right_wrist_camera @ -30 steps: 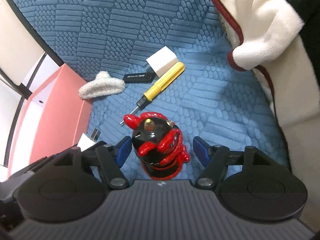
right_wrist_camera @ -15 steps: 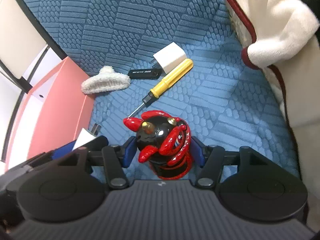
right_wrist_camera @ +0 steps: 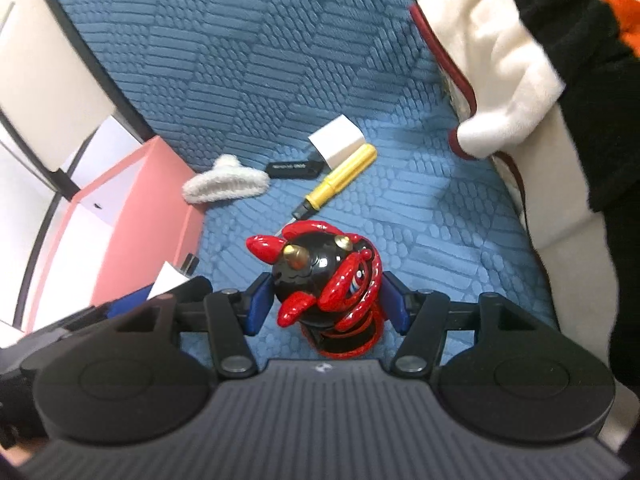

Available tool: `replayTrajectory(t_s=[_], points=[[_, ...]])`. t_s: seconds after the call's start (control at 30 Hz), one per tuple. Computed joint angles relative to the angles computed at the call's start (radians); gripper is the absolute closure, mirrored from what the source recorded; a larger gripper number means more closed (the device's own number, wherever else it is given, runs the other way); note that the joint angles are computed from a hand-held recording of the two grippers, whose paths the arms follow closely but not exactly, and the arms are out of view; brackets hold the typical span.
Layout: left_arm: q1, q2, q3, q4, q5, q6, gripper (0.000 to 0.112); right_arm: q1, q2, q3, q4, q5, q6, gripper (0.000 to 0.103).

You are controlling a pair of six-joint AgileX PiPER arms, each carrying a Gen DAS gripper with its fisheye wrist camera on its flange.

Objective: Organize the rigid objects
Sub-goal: 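Lift the white charger with the left tool while the right tool lifts the toy, then carry charger and toy over the pink box and open both tools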

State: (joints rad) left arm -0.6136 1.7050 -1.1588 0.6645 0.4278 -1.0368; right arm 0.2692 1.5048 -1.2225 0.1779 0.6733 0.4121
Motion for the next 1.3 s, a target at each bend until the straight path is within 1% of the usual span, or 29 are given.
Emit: replayTrajectory(t_s=[0.13,0.23,0.4,0.5,0.7,0.83,0.93,1.03,1.3], points=[[0.002,-0.058,0.016,-0.085,-0.009,0.074,0.050,0.024,-0.043,-0.006,-0.048,0.029,0.044,0.042],[0.009,-0.090,0.018,-0.134,0.001,0.120,0.050,0.044,-0.066,-0.020,-0.093,0.052,0.075,0.042],[0.045,-0.143,0.005,-0.261,0.013,0.249,0.050,0.071,-0.087,-0.068,-0.149,0.087,0.112,0.042],[0.058,-0.179,-0.014,-0.280,0.038,0.285,0.051,0.084,-0.086,-0.114,-0.170,0.107,0.129,0.042],[0.108,-0.240,-0.076,-0.353,0.097,0.405,0.050,0.130,-0.062,-0.223,-0.230,0.133,0.165,0.042],[0.170,-0.273,-0.110,-0.420,0.129,0.484,0.050,0.166,-0.025,-0.309,-0.251,0.153,0.169,0.042],[0.234,-0.303,-0.125,-0.501,0.163,0.586,0.050,0.207,0.021,-0.407,-0.280,0.183,0.167,0.042],[0.310,-0.338,-0.130,-0.560,0.187,0.661,0.050,0.238,0.077,-0.516,-0.270,0.200,0.156,0.042],[0.534,-0.407,-0.128,-0.744,0.220,0.903,0.050,0.362,0.286,-0.878,-0.298,0.317,0.139,0.042]])
